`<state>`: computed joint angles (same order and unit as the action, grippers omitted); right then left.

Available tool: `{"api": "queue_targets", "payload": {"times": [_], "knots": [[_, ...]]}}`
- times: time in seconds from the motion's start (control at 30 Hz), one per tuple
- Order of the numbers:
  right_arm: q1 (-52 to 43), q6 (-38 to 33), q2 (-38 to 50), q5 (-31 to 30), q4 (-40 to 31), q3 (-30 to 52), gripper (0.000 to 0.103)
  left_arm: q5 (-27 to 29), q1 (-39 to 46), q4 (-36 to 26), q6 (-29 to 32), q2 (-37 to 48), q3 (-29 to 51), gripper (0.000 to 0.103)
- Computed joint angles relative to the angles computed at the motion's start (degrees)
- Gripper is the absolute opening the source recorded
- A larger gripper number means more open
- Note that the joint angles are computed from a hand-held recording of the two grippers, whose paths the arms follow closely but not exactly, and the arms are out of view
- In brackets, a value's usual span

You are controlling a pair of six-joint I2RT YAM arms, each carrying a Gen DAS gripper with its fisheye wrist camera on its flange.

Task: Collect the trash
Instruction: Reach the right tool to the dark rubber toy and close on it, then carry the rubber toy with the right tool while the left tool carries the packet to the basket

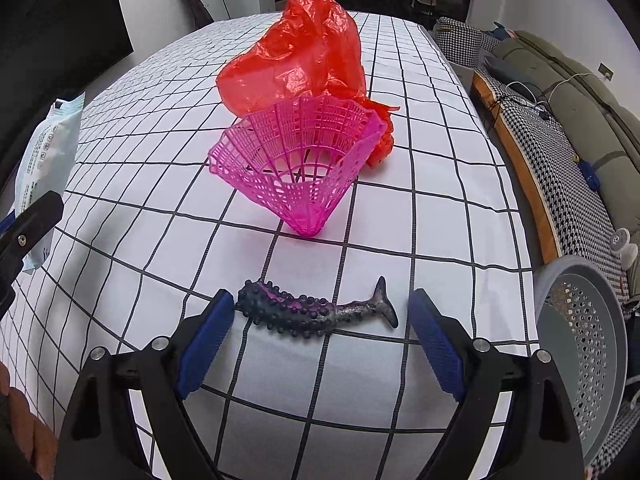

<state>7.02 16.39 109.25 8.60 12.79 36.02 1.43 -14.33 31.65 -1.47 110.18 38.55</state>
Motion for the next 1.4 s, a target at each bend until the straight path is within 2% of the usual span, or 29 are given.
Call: {"api": "queue_targets", "payload": {"times": [0.13,0.37,0.43,0.5,0.87,1.4], "knots": [[0.37,0.76,0.32,0.72,-0.71,0.61,0.089,0.21,0.16,-0.11,0.05,-0.21,-0.08,0.059],[0.44,0.73,0.22,0.73,-0.2,0.32,0.088,0.44,0.14,-0.38,-0.09,-0.15,0.1,0.059],[0.5,0.44,-0.13,0.6,0.36,-0.23,0.086,0.57,0.16,-0.51,-0.14,0.05,0.29,0.059],[0.67,0.0,-0.58,0.68,1.29,-0.92,0.075,0.6,0.14,-0.58,-0.21,0.19,0.41,0.059],[2.08,0.15,-3.5,0.76,2.22,-3.73,0.075,0.4,-0.06,-0.85,-0.26,0.44,0.65,0.059],[-0.6,0.0,-20.1,0.63,1.96,-15.1,0.075,-3.46,-4.79,0.31,0.51,-5.42,-6.31,0.059]]}}
